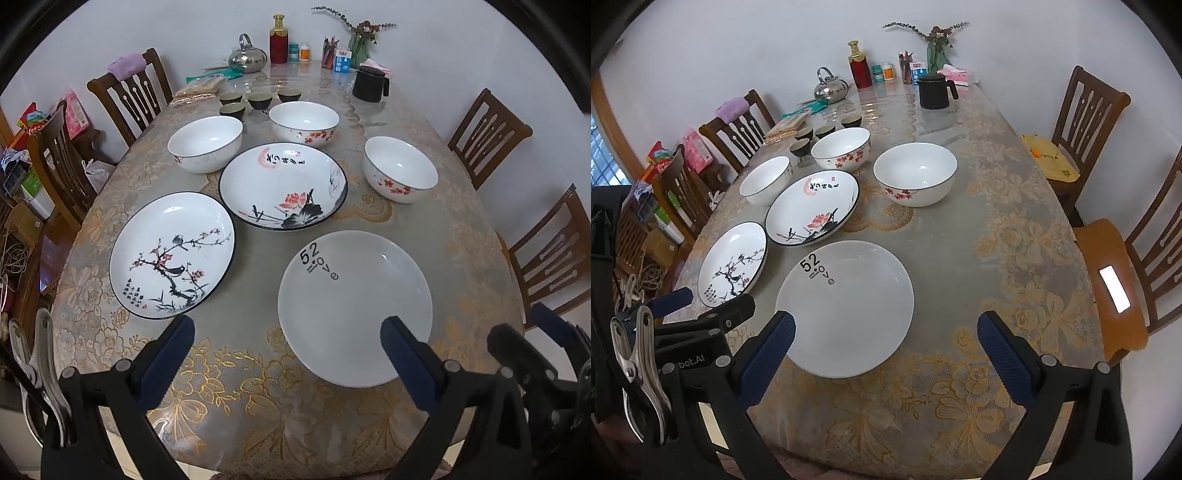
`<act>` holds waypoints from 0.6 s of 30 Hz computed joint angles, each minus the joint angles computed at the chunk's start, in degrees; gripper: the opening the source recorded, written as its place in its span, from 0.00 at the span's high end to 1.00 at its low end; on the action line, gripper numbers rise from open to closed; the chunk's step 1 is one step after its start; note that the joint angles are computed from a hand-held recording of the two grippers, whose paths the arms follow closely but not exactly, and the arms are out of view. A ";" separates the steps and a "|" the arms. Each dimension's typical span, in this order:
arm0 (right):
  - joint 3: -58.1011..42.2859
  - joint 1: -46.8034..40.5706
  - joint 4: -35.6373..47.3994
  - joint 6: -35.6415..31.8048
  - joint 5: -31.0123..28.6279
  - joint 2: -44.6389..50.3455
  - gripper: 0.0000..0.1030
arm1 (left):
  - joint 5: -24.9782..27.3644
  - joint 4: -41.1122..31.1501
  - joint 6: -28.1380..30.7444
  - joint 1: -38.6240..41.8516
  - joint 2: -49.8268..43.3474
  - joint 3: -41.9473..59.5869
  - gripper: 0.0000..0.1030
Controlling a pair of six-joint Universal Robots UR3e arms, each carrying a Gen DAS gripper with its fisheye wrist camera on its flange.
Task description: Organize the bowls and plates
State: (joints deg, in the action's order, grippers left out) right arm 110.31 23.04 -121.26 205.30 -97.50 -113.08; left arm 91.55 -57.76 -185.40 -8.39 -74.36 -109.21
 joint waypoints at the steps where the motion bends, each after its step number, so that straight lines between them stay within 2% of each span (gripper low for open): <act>1: 0.04 0.00 -0.07 0.00 0.04 0.02 0.02 | 0.00 0.00 0.00 0.00 0.00 0.00 0.01; 18: 0.54 0.00 0.18 0.11 0.04 -0.76 0.02 | 0.50 -0.58 -0.42 -0.55 -0.09 0.63 0.01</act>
